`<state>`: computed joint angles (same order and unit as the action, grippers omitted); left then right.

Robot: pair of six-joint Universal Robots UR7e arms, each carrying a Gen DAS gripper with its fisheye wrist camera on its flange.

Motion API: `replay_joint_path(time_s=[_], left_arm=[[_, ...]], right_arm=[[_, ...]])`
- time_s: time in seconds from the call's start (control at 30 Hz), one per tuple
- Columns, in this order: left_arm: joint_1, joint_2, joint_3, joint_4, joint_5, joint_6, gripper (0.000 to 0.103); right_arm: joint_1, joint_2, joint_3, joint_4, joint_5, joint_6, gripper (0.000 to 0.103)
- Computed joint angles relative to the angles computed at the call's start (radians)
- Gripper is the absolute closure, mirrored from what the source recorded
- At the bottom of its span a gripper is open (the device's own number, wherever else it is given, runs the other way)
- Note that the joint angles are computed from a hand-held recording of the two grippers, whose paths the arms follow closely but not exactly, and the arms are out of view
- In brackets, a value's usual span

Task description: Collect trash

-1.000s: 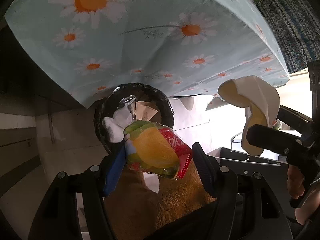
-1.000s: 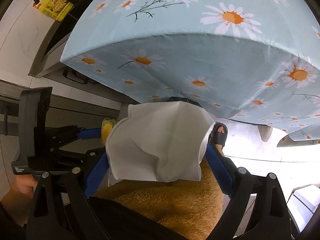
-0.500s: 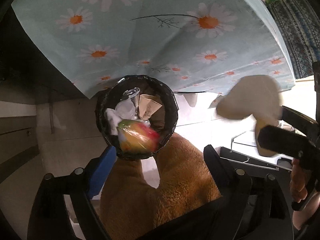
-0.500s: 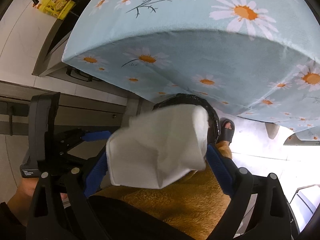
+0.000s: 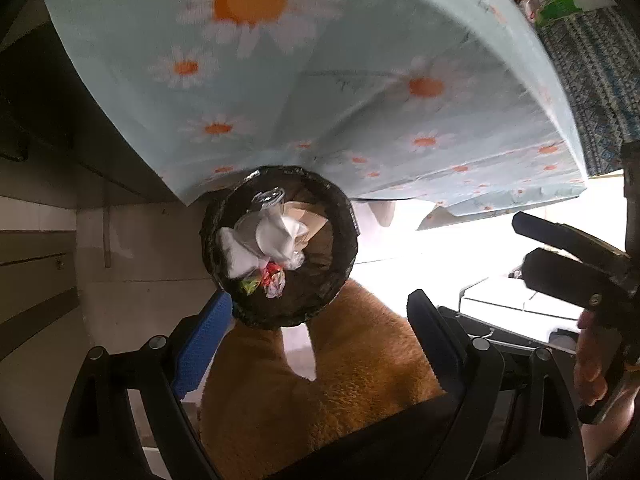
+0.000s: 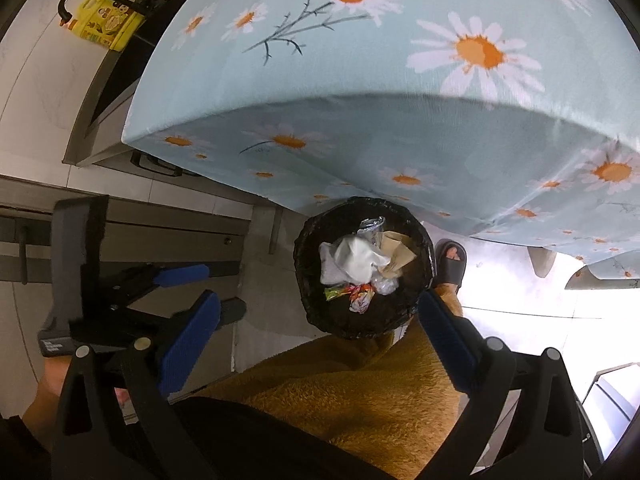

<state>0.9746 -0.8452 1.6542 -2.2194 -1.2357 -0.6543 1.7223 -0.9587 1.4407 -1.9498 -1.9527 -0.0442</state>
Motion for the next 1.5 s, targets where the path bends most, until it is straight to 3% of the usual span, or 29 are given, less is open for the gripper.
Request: replay_joint_path(time_s=[0.4, 0.73, 1.0, 1.5], left_arm=[[-0.05, -0.062, -0.02, -0.022, 0.034, 0.091, 0.016], [-0.104, -0.076, -0.108, -0.01, 0.116, 0.16, 0.016], [-0.146, -0.048, -0.21, 0.022, 0.179, 0.216, 0.016], [-0.252, -0.021, -0.263, 0.035, 0.32, 0.131, 0.016]], right_arm=[[0.062, -0.033, 0.002, -0.11, -0.08, -0.021, 0.005], [0.115, -0.067, -0.01, -0.216, -0.152, -0.068, 0.005], [0.121, -0.091, -0.054, -0.268, -0.152, -0.116, 0.005], [0.121, -0.174, -0.072, -0.27, -0.089, -0.183, 0.005]])
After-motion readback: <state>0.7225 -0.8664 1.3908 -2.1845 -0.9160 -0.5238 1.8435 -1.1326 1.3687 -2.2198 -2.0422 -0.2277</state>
